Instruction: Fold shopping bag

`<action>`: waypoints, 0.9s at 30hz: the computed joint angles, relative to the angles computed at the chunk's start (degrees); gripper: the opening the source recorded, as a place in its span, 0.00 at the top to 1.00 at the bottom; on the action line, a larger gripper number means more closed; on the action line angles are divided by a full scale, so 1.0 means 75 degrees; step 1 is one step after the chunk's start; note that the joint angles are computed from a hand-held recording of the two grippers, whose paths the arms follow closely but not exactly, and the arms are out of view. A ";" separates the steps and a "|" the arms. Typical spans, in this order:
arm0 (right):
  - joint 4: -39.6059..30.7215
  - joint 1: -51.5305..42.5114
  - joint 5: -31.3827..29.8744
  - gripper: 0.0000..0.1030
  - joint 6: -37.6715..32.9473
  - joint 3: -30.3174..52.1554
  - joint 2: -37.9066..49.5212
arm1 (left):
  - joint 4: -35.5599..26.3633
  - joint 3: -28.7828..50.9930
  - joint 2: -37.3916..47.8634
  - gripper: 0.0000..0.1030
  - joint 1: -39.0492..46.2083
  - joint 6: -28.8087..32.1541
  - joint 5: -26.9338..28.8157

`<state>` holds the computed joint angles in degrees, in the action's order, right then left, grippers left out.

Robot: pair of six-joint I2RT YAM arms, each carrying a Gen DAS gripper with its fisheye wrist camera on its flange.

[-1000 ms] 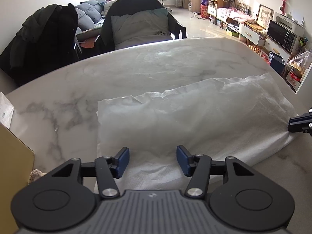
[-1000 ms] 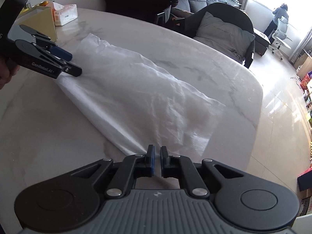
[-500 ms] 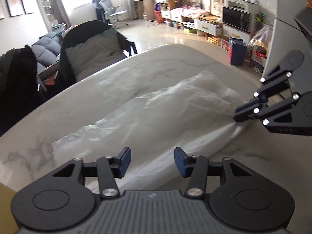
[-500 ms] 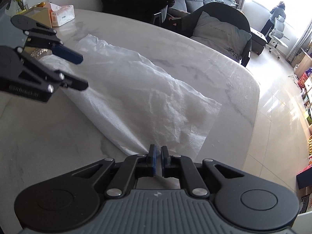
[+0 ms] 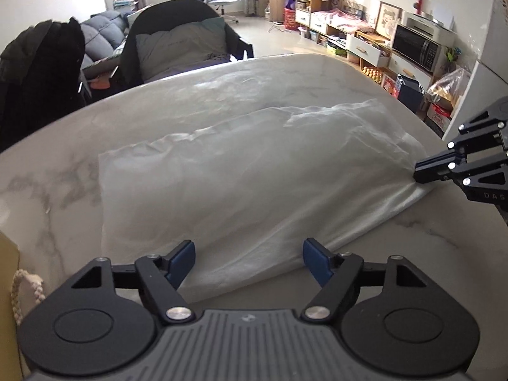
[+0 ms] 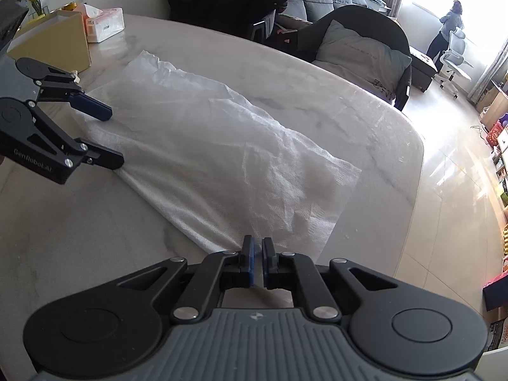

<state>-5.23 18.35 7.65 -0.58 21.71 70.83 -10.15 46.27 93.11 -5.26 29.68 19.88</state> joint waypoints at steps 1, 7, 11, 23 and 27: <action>0.0002 -0.0008 -0.0012 0.93 -0.0023 -0.0003 0.0003 | 0.0008 0.0007 0.0001 0.24 0.0140 0.0042 -0.0030; -0.0060 -0.0066 -0.0073 0.93 -0.0068 0.0026 -0.0032 | -0.0205 0.0259 0.0097 0.24 0.0807 0.0154 -0.0085; -0.0148 -0.0129 -0.0154 0.93 -0.0101 0.0051 -0.0066 | -0.0436 0.0452 0.0160 0.23 0.0969 0.0144 -0.0126; -0.0277 -0.0139 -0.0196 0.92 -0.0134 0.0149 -0.0074 | -0.1290 0.1127 -0.0340 0.28 0.0580 0.0332 0.0330; -0.0275 -0.0116 -0.0186 0.93 -0.0129 0.0175 -0.0043 | -0.1295 0.1618 0.0131 0.24 -0.0401 0.0379 0.0446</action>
